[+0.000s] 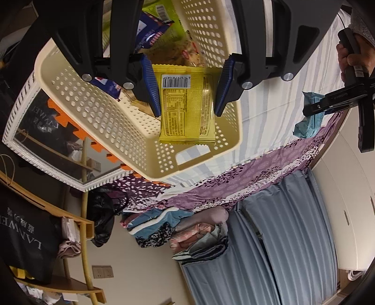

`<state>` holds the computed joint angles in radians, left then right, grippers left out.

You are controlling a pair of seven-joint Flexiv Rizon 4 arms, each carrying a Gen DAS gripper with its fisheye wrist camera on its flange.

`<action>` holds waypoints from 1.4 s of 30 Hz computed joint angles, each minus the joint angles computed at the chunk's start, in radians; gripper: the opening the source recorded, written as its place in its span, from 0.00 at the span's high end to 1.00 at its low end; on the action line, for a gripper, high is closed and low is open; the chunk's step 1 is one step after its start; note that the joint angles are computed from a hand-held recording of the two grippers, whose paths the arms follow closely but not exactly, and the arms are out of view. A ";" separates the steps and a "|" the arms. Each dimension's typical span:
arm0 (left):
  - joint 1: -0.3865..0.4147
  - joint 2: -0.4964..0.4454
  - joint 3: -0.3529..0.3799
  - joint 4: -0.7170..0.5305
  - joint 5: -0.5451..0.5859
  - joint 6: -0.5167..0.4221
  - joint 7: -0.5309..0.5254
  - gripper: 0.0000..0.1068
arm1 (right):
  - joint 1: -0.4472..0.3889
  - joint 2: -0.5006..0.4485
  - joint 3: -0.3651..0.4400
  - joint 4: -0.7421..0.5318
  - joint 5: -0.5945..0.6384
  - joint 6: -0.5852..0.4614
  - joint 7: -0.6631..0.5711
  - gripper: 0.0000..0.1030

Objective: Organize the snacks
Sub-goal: 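Carry both packets to the basket while the right tool releases the yellow packet inside, then lower the light blue bag into the basket and open the left tool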

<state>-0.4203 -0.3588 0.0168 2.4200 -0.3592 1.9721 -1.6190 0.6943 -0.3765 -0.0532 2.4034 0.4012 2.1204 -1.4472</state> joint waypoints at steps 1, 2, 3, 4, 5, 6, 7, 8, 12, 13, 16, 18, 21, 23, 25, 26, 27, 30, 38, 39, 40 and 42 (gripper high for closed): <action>0.001 -0.002 -0.004 -0.005 0.002 -0.003 0.000 0.45 | 0.016 0.003 -0.017 0.000 0.013 -0.017 -0.007 0.55; 0.009 -0.003 -0.011 -0.008 0.010 -0.006 -0.002 0.45 | 0.043 0.006 -0.045 -0.001 0.031 -0.043 -0.016 0.55; 0.013 -0.004 -0.016 -0.012 0.017 -0.009 -0.004 0.45 | 0.073 0.008 -0.079 -0.003 0.048 -0.067 -0.021 0.54; 0.010 -0.006 -0.017 -0.017 0.019 -0.012 -0.003 0.45 | 0.092 0.009 -0.102 -0.004 0.057 -0.087 -0.020 0.53; 0.008 -0.007 -0.018 -0.022 0.022 -0.015 -0.003 0.45 | 0.084 0.007 -0.100 -0.002 0.047 -0.095 -0.004 0.53; 0.008 -0.008 -0.020 -0.027 0.027 -0.018 -0.002 0.45 | 0.063 0.004 -0.083 0.003 0.034 -0.086 0.015 0.53; 0.007 -0.009 -0.022 -0.032 0.031 -0.022 -0.002 0.45 | 0.048 0.002 -0.074 0.007 0.025 -0.080 0.031 0.53; 0.006 -0.010 -0.024 -0.037 0.035 -0.026 -0.001 0.45 | 0.037 0.000 -0.068 0.009 0.016 -0.076 0.041 0.53; 0.009 -0.014 -0.036 -0.060 0.057 -0.039 -0.003 0.45 | 0.040 0.007 -0.077 0.021 0.009 -0.064 0.053 0.52; 0.013 -0.016 -0.043 -0.065 0.065 -0.042 -0.006 0.45 | 0.043 0.009 -0.079 0.024 0.009 -0.062 0.052 0.52; 0.025 -0.019 -0.059 -0.081 0.088 -0.052 -0.013 0.45 | 0.045 0.014 -0.078 0.030 0.004 -0.062 0.049 0.52; 0.025 -0.020 -0.065 -0.091 0.102 -0.059 -0.014 0.45 | 0.033 0.016 -0.064 0.032 -0.008 -0.065 0.053 0.52; 0.014 -0.024 -0.062 -0.107 0.112 -0.071 -0.012 0.45 | 0.043 0.018 -0.068 0.033 -0.014 -0.070 0.046 0.52; 0.010 -0.025 -0.063 -0.115 0.118 -0.075 -0.012 0.45 | 0.035 0.022 -0.059 0.033 -0.030 -0.081 0.047 0.52; 0.011 -0.026 -0.067 -0.123 0.125 -0.081 -0.014 0.45 | 0.051 0.025 -0.073 0.033 -0.029 -0.086 0.041 0.52; 0.011 -0.028 -0.070 -0.129 0.129 -0.085 -0.014 0.45 | 0.057 0.027 -0.078 0.033 -0.029 -0.088 0.038 0.52; 0.011 -0.029 -0.072 -0.134 0.133 -0.089 -0.013 0.45 | 0.062 0.028 -0.082 0.033 -0.027 -0.089 0.038 0.52; 0.020 -0.034 -0.093 -0.152 0.149 -0.106 -0.013 0.45 | 0.055 0.026 -0.077 0.035 -0.024 -0.078 0.046 0.50; 0.040 -0.061 -0.161 -0.219 0.203 -0.142 -0.005 0.45 | 0.169 0.039 -0.180 0.055 0.104 -0.045 -0.011 0.43; 0.059 -0.065 -0.187 -0.227 0.214 -0.148 -0.003 0.45 | 0.174 0.042 -0.186 0.058 0.118 -0.039 -0.017 0.43; 0.070 -0.070 -0.205 -0.235 0.223 -0.153 -0.001 0.45 | 0.175 0.046 -0.187 0.063 0.132 -0.032 -0.019 0.43; 0.086 -0.081 -0.238 -0.255 0.240 -0.165 0.006 0.45 | 0.167 0.054 -0.184 0.068 0.151 -0.025 -0.025 0.43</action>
